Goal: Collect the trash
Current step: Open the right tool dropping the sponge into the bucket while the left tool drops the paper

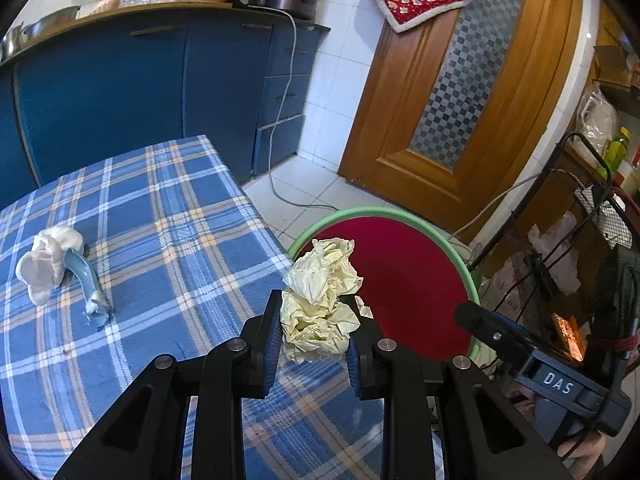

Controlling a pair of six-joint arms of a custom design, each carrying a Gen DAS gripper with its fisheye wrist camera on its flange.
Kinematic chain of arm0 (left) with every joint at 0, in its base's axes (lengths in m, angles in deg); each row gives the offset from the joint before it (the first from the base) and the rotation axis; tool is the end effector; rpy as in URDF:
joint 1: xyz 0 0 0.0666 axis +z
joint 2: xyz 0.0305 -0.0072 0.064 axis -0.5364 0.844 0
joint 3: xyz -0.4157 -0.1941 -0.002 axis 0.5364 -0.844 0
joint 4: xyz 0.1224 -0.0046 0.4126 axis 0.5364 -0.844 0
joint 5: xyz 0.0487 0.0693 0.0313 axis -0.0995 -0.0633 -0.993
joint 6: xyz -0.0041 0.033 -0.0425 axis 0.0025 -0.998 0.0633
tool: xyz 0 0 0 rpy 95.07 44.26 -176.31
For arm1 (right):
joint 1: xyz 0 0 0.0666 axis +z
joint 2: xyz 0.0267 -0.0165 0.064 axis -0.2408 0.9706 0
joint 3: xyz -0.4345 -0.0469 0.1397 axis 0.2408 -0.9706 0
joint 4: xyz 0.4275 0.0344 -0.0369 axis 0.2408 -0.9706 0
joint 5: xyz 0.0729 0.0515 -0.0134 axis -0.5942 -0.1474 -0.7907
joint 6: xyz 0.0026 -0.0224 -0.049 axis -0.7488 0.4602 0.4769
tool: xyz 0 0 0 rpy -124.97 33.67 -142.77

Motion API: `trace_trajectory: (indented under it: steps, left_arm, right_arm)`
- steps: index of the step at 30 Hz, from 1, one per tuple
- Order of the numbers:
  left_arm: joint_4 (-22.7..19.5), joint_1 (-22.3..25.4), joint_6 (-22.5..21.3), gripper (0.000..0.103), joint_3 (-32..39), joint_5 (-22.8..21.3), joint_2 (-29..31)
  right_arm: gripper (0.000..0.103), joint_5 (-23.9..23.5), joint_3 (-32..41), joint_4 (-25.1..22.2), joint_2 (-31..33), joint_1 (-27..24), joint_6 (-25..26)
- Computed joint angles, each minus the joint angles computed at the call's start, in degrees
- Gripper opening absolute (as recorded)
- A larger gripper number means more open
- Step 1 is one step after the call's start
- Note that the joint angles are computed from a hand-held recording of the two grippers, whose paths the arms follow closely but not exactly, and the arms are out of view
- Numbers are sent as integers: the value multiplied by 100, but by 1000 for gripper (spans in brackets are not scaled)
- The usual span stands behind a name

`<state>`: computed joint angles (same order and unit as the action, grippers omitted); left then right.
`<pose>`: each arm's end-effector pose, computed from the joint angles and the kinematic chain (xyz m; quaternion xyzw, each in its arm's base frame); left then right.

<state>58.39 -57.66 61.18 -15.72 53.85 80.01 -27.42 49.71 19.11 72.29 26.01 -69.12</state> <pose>0.3807 -0.1773 0.3603 0.0192 0.9203 -0.1267 0.3697 0.3741 0.3035 0.3171 0.0741 0.9041 0.2079 0.3658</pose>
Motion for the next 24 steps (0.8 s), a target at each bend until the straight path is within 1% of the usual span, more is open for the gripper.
trace_trajectory:
  steps: [8,15,18,20,22,24]
  left_arm:
    - [-32,-106,-102,28,139,-14,214]
    - [-45,-221,-218,29,296,4,483]
    - [-20,-247,-272,31,357,65,572]
    - [-6,-279,-288,36,375,54,595]
    - [12,-295,-321,44,382,89,602]
    - [34,-319,-338,49,383,90,601]
  right_arm:
    - [86,189,-125,75,-231,21,-76]
    - [87,387,-160,28,-339,13,-77]
    - [86,421,-169,-22,-356,-5,-87]
    - [86,409,-183,-26,-361,-21,-93]
    - [86,401,-203,-22,-369,-27,-108]
    - [86,393,-222,-11,-377,-40,-123]
